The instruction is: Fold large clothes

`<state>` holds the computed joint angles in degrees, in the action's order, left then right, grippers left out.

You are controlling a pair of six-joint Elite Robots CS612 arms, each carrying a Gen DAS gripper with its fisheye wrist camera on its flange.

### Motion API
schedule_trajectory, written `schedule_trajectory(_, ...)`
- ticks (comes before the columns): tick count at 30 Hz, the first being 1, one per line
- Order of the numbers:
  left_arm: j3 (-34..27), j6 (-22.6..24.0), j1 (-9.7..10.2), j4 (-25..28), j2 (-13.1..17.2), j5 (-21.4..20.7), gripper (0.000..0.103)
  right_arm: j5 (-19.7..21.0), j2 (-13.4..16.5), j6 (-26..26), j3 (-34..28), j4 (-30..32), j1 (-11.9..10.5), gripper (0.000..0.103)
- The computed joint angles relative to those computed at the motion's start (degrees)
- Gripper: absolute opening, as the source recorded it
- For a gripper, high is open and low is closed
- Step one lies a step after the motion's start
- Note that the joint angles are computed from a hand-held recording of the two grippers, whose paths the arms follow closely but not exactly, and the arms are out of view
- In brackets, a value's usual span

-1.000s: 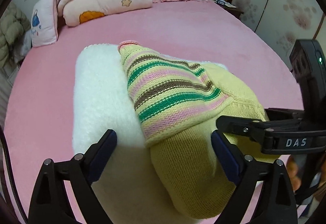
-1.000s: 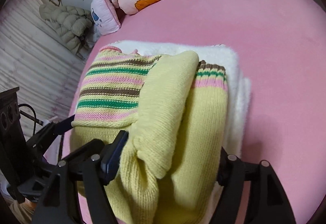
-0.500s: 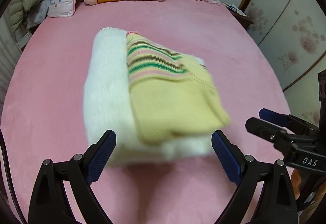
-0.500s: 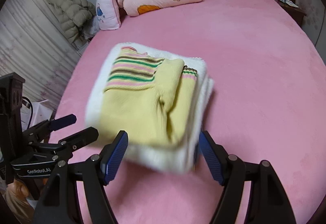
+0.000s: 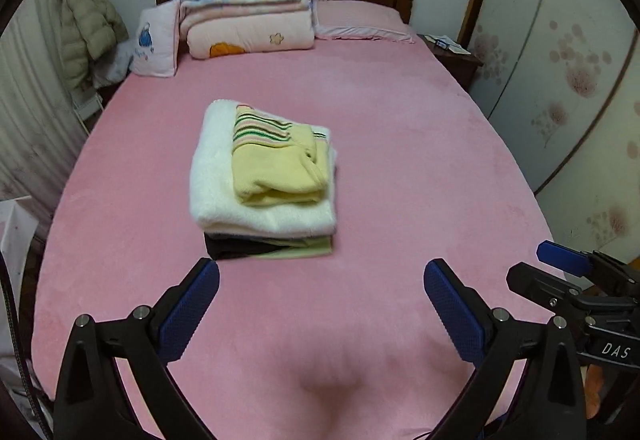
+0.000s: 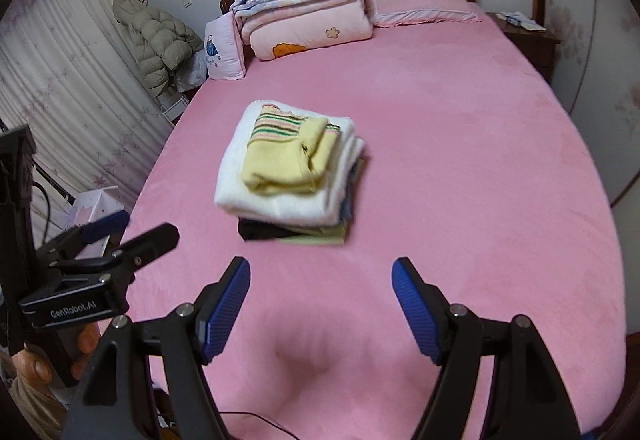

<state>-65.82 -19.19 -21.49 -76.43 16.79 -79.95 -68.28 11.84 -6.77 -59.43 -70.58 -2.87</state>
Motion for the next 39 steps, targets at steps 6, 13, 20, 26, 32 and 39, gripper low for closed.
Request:
schedule_trajectory(6,-10.9,-4.5,-4.36,6.1,3.8,4.3,0.102,0.3,4.2,-1.5,-12.9,8.9,-2.3,0.074)
schedule_trajectory(13,-18.8,-10.4,-8.04,12.0,6.6,6.7,0.102,-0.7,7.7,-3.5,-22.9,14.1,-4.4,0.074)
schedule_trajectory(20,-22.4,-12.7,-10.72,14.4,8.5,11.0,0.102,-2.7,10.4,-1.0,-28.9,11.8,-5.7,0.074)
schedule_trajectory(26,-24.0,-14.2,-12.30,15.9,9.3,12.8,0.102,-4.9,11.8,-1.7,-31.9,12.4,-5.7,0.074)
schedule_trajectory(32,-24.1,-14.1,-13.22,16.5,9.6,15.1,0.102,-4.6,12.4,-2.1,-33.1,13.9,-5.8,0.074)
schedule_trajectory(39,-24.3,-14.7,-13.52,17.4,10.1,15.3,0.102,-6.1,12.6,-1.9,-33.4,15.1,-5.7,0.074)
